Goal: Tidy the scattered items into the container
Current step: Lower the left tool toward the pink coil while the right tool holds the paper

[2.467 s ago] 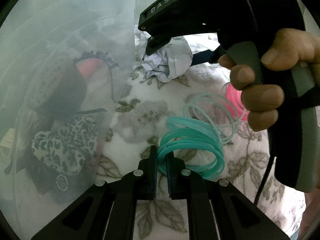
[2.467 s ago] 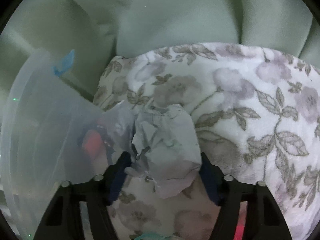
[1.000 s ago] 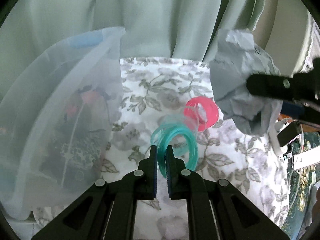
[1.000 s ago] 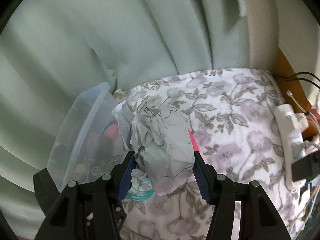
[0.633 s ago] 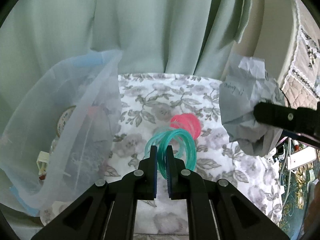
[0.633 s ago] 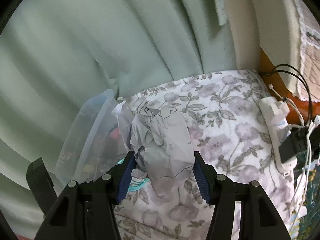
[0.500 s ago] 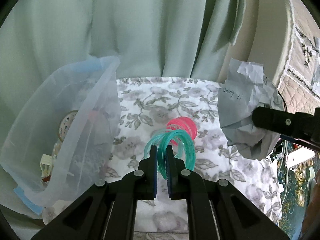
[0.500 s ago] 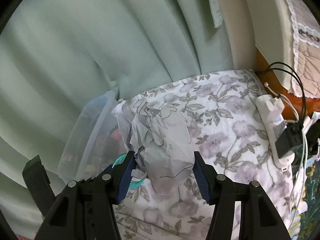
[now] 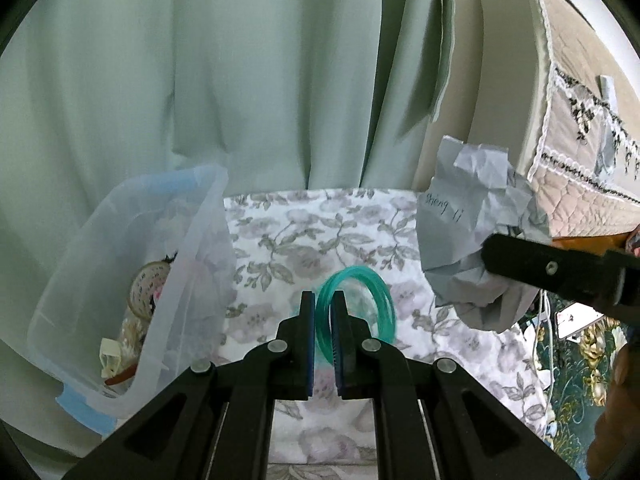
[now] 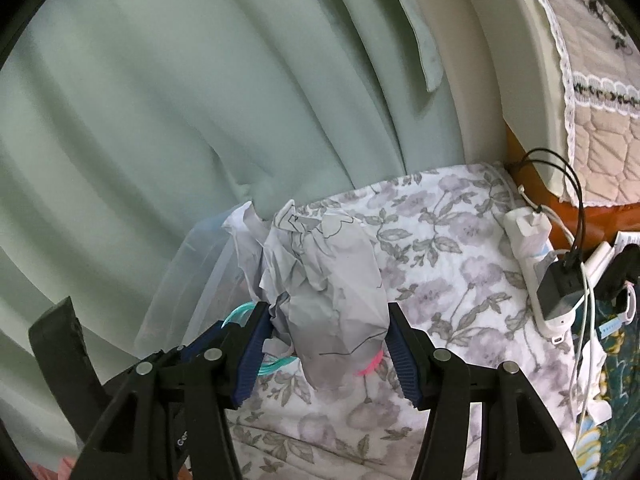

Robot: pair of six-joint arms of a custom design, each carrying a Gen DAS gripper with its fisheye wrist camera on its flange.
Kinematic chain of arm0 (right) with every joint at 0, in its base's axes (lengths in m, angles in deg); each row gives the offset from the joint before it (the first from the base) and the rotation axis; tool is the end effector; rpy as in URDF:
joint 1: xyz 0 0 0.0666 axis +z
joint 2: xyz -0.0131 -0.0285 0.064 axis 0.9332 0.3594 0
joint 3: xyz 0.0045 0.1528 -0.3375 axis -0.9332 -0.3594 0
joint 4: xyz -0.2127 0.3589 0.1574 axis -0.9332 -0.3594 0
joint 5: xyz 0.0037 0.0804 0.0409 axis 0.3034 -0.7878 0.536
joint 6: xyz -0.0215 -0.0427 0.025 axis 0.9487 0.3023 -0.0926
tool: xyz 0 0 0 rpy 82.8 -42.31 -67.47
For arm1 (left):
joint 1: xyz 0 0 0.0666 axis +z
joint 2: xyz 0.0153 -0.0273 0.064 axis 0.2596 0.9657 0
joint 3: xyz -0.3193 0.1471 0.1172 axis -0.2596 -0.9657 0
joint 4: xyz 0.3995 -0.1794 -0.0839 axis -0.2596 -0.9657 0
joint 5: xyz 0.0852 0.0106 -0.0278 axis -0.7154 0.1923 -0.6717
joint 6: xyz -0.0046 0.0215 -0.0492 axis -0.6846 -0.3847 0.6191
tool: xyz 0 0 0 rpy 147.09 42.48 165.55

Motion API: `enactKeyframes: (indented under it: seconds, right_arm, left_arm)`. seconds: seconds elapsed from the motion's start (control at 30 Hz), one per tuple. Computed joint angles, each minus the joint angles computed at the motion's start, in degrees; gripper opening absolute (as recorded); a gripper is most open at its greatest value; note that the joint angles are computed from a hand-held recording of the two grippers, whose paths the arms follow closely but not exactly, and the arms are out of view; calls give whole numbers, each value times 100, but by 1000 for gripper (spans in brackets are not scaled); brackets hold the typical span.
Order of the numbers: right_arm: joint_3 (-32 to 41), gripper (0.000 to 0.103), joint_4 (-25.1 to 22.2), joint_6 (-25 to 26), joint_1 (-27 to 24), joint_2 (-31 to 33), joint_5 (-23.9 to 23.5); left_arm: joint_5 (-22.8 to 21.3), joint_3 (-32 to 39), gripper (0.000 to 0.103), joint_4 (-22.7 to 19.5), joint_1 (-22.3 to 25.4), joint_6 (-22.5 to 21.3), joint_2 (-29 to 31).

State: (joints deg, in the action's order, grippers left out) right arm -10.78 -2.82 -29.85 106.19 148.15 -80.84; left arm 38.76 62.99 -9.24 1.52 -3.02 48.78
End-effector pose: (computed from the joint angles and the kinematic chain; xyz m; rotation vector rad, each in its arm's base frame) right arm 0.3903 0.2939 0.4230 0.0800 2.3407 0.6451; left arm 0.3895 -0.0976 0.4187 0.3715 2.2934 -0.2074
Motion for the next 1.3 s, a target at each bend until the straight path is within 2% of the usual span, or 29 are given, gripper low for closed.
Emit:
enactKeyframes:
  seconds: [0.4,0.7,0.93,0.97,1.0,1.03,1.1,1.17,1.23,1.3]
  right_arm:
    - [121,60,-68,195,180,-122,386]
    - [268,60,-78,376,328,-75,496]
    - [204,60,-141,270,322,-81,545]
    - [190,60,-164,236,310,-77,540]
    - [176,60,-180,199,297,-72,527]
    - [160,60,-194,165,285,-67,512]
    - [124,60,-215,103,266,-53,477]
    - [87,60,-231,51,247,-41,444]
    - [37,60,-230,25,229,-46,422]
    - [-19,60,-236,-22,204,-59,400]
  left_arm:
    - [248,163,7,61,266,65,-247]
    - [494,244,6,231,541,48,-424]
    - [1000,150,7,-344,597,-337,-153]
    - [1048,98,9,-384,582,-390,-136]
    - [1104,62,15,-462,567,-455,-89]
    - [1138,41,26,-557,546,-507,-19]
    - [1158,-26,38,-709,523,-594,78]
    - [1228,-107,39,-808,541,-678,98]
    - [1234,-210,48,-906,536,-839,107]
    - [1242,-301,51,-1007,534,-982,100]
